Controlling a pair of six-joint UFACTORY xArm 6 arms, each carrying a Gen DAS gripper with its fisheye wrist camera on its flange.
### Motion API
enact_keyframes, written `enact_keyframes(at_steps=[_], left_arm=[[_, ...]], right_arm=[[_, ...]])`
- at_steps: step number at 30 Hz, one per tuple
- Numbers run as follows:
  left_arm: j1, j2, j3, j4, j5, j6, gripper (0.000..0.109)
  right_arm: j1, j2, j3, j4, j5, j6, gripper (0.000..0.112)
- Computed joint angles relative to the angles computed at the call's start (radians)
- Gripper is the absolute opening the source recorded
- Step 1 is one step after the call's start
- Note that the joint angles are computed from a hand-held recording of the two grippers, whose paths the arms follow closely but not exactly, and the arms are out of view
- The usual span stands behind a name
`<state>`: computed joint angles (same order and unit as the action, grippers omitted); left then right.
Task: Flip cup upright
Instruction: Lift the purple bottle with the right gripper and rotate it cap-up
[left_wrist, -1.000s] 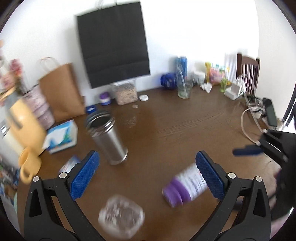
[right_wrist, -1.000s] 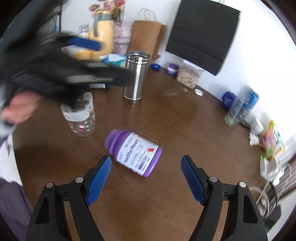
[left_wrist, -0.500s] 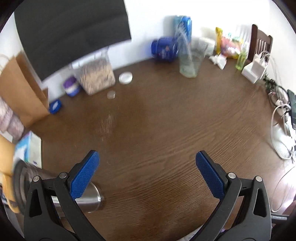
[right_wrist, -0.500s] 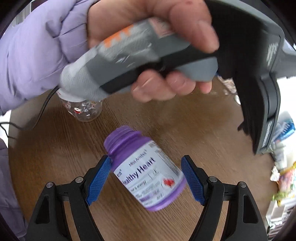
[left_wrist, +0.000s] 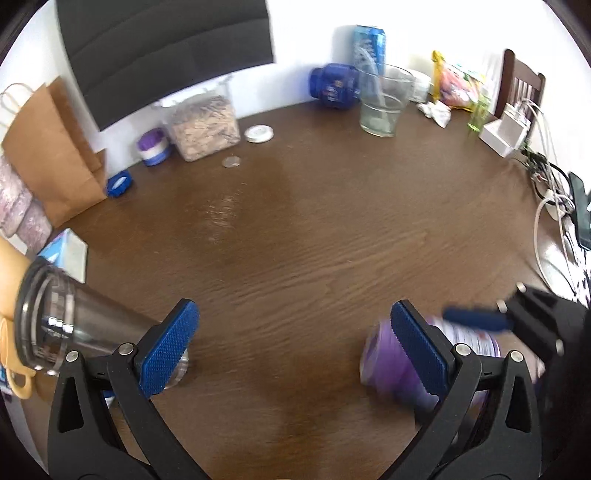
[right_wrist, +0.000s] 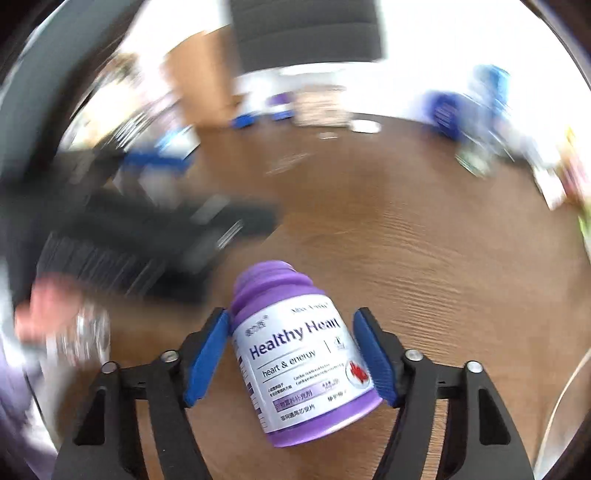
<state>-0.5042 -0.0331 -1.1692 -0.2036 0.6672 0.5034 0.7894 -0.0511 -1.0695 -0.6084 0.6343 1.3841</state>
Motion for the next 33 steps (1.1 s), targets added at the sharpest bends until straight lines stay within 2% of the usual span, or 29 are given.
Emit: enact_keyframes(at_steps=[2, 4, 6, 8, 9, 12, 15, 18, 21, 22, 24, 26, 28, 30, 33], left_arm=[[-0.011, -0.006, 0.007, 0.024, 0.009, -0.039, 0.103], [-0.003, -0.004, 0.001, -0.014, 0.026, -0.070, 0.103], [0.015, 0.023, -0.045, -0.075, 0.100, -0.055, 0.103], [0.027, 0.026, -0.055, -0.104, 0.117, -0.048, 0.103], [0.034, 0.022, -0.055, -0.135, 0.128, -0.026, 0.103], [0.033, 0.005, -0.041, -0.169, 0.172, 0.047, 0.103], [0.005, -0.039, 0.008, -0.188, 0.170, 0.110, 0.102], [-0.049, -0.109, 0.088, -0.200, 0.120, 0.161, 0.103], [-0.084, -0.198, 0.220, -0.083, -0.055, 0.073, 0.103], [-0.073, -0.224, 0.254, -0.107, -0.084, 0.081, 0.103], [-0.041, -0.262, 0.308, -0.243, -0.110, 0.178, 0.103], [-0.022, -0.260, 0.333, -0.262, -0.111, 0.184, 0.103], [-0.018, -0.241, 0.316, -0.248, -0.025, 0.163, 0.103], [-0.008, -0.223, 0.288, -0.373, 0.046, 0.260, 0.103], [-0.016, -0.185, 0.258, -0.411, 0.054, 0.258, 0.103]], right_arm=[[-0.039, -0.014, 0.024, -0.017, -0.032, 0.136, 0.071], [-0.057, -0.034, 0.064, -0.047, -0.075, 0.283, 0.071], [-0.055, -0.042, 0.091, -0.036, -0.100, 0.366, 0.071], [-0.075, -0.072, 0.147, -0.027, -0.173, 0.418, 0.071], [-0.070, -0.095, 0.168, -0.049, -0.170, 0.451, 0.071], [-0.007, -0.179, 0.209, -0.151, -0.057, 0.603, 0.071], [-0.014, -0.276, 0.290, -0.187, -0.047, 0.681, 0.071], [-0.046, -0.321, 0.368, -0.195, -0.131, 0.744, 0.071], [-0.074, -0.323, 0.411, -0.279, -0.264, 0.863, 0.071], [-0.072, -0.313, 0.405, -0.304, -0.277, 0.883, 0.071], [-0.072, -0.289, 0.391, -0.351, -0.304, 0.906, 0.071], [-0.093, -0.241, 0.373, -0.375, -0.387, 0.949, 0.071], [-0.113, -0.197, 0.349, -0.447, -0.460, 1.032, 0.071], [-0.121, -0.155, 0.310, -0.538, -0.500, 1.125, 0.071], [-0.146, -0.096, 0.235, -0.772, -0.592, 1.340, 0.070]])
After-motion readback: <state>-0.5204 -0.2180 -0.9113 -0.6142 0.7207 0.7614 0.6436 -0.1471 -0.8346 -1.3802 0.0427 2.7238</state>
